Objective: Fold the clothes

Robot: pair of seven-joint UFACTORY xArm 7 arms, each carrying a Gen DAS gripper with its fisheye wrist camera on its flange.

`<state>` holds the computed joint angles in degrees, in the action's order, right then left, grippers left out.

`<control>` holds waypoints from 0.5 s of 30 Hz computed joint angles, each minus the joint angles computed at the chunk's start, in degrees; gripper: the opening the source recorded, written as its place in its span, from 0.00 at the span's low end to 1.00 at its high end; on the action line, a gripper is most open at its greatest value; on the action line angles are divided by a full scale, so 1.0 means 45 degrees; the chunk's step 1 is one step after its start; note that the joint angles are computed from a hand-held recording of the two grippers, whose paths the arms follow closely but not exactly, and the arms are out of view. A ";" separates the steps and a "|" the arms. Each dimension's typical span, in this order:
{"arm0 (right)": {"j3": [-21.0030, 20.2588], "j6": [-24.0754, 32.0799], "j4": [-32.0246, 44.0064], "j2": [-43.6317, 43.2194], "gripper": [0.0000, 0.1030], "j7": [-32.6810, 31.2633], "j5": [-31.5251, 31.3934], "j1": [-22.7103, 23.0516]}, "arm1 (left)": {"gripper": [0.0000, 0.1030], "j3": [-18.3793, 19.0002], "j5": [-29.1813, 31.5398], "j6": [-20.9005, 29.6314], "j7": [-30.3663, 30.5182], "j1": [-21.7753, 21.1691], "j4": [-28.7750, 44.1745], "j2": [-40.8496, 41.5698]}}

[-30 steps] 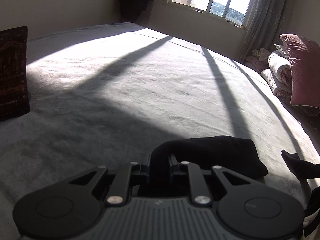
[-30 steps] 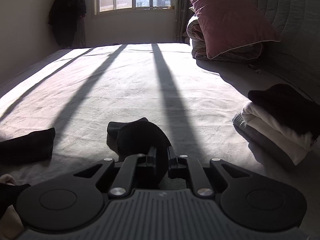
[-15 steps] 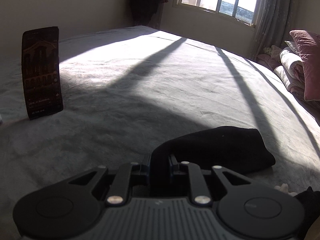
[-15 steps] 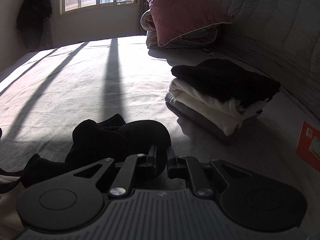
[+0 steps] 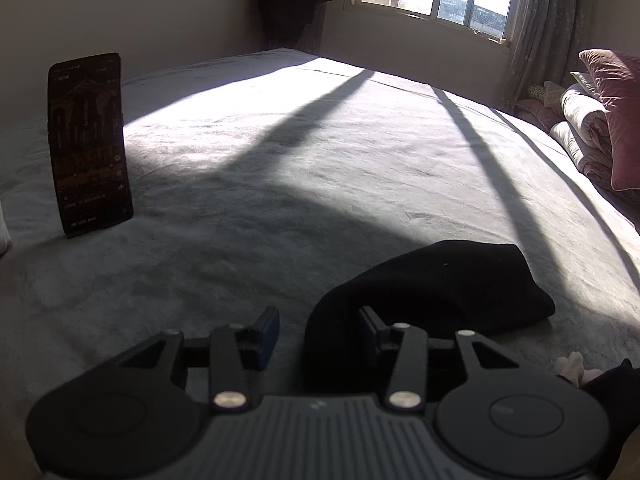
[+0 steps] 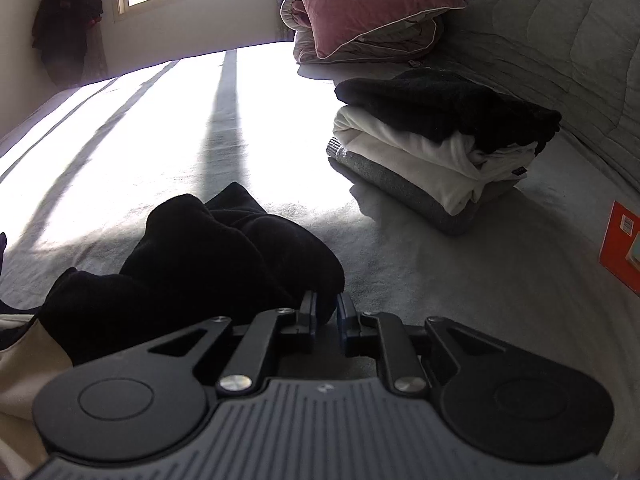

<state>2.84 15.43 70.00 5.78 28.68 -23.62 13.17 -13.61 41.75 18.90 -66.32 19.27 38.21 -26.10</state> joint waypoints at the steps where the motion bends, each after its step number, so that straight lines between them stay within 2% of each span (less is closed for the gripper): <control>1: 0.0036 -0.0280 -0.0131 -0.0117 0.18 -0.0248 -0.0006 -0.0020 | 0.50 -0.0011 0.0210 -0.0315 -0.0010 0.0053 -0.0083 -0.0136; 2: 0.0061 -0.0559 -0.0257 -0.0224 0.25 -0.0427 -0.0103 -0.0014 | 0.53 -0.0093 0.0452 -0.0671 -0.0028 0.0169 -0.0151 -0.0261; 3: 0.0088 -0.0834 -0.0377 -0.0325 0.39 -0.0592 -0.0216 -0.0004 | 0.54 -0.0205 0.0673 -0.1042 -0.0034 0.0323 -0.0214 -0.0385; 4: 0.0115 -0.1127 -0.0504 -0.0413 0.45 -0.0745 -0.0352 0.0012 | 0.56 -0.0309 0.0824 -0.1456 -0.0002 0.0472 -0.0265 -0.0471; 6: 0.0275 -0.1501 -0.0667 -0.0508 0.46 -0.1414 -0.0191 0.0014 | 0.58 -0.0374 0.0770 -0.2429 0.0355 0.0590 -0.0338 -0.0456; 8: 0.0614 -0.1778 -0.0693 -0.0456 0.46 -0.2860 0.0908 -0.0041 | 0.61 -0.0127 0.0415 -0.3368 0.1101 0.0272 -0.0357 -0.0222; 10: 0.1018 -0.1938 -0.0591 -0.0309 0.46 -0.4558 0.2387 -0.0090 | 0.61 0.0535 -0.0161 -0.4020 0.2137 -0.0638 -0.0336 0.0167; 15: 0.1903 -0.1946 0.0045 0.0250 0.46 -0.8245 0.5448 -0.0156 | 0.61 0.2836 -0.1587 -0.4927 0.4971 -0.3891 -0.0215 0.1077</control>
